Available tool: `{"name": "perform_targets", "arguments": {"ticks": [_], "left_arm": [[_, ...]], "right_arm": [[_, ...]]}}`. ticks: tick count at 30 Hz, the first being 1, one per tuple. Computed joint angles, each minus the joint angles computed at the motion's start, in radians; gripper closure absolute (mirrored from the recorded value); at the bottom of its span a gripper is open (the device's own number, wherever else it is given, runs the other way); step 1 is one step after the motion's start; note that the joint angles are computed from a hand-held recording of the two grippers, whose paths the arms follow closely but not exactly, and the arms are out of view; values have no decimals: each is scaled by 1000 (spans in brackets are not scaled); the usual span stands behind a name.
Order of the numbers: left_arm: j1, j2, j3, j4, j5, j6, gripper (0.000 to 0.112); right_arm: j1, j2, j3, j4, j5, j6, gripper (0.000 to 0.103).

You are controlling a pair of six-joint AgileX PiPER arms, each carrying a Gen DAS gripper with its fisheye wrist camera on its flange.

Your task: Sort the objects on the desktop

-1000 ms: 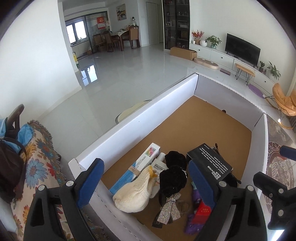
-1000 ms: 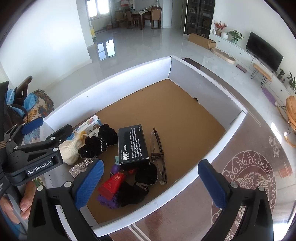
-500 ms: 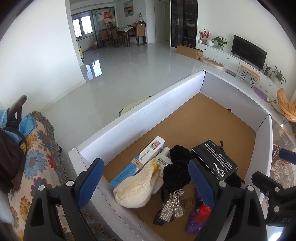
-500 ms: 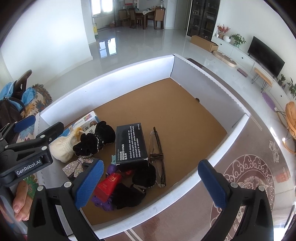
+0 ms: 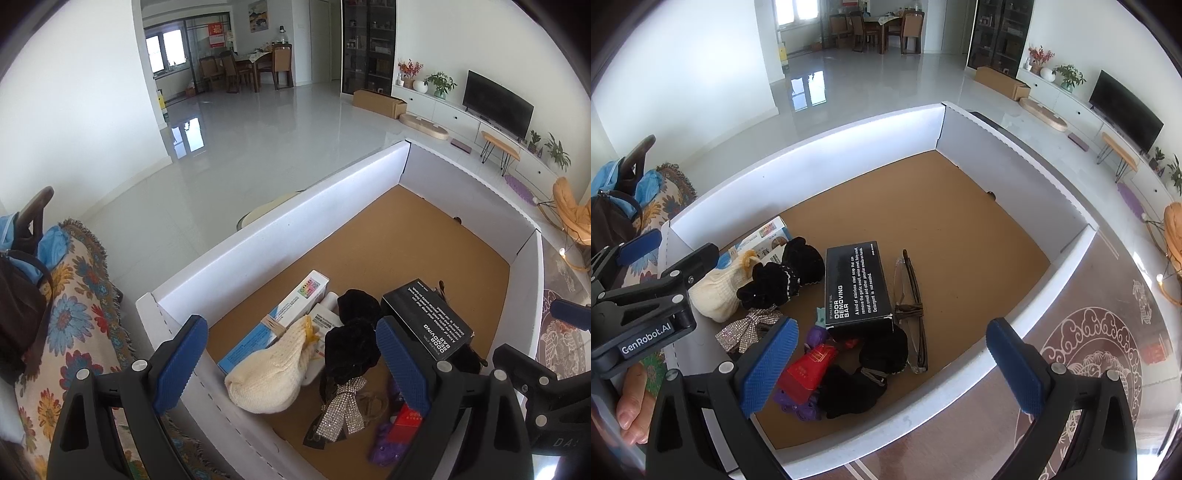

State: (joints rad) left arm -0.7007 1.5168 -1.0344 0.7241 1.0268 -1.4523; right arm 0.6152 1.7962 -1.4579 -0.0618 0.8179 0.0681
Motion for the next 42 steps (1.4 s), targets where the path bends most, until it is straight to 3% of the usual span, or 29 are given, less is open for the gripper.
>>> {"name": "perform_targets", "arguments": {"ticks": [42], "left_arm": [[-24, 8, -12, 18, 29, -9, 19]], "right_arm": [[-10, -6, 5, 1, 5, 3, 1]]}}
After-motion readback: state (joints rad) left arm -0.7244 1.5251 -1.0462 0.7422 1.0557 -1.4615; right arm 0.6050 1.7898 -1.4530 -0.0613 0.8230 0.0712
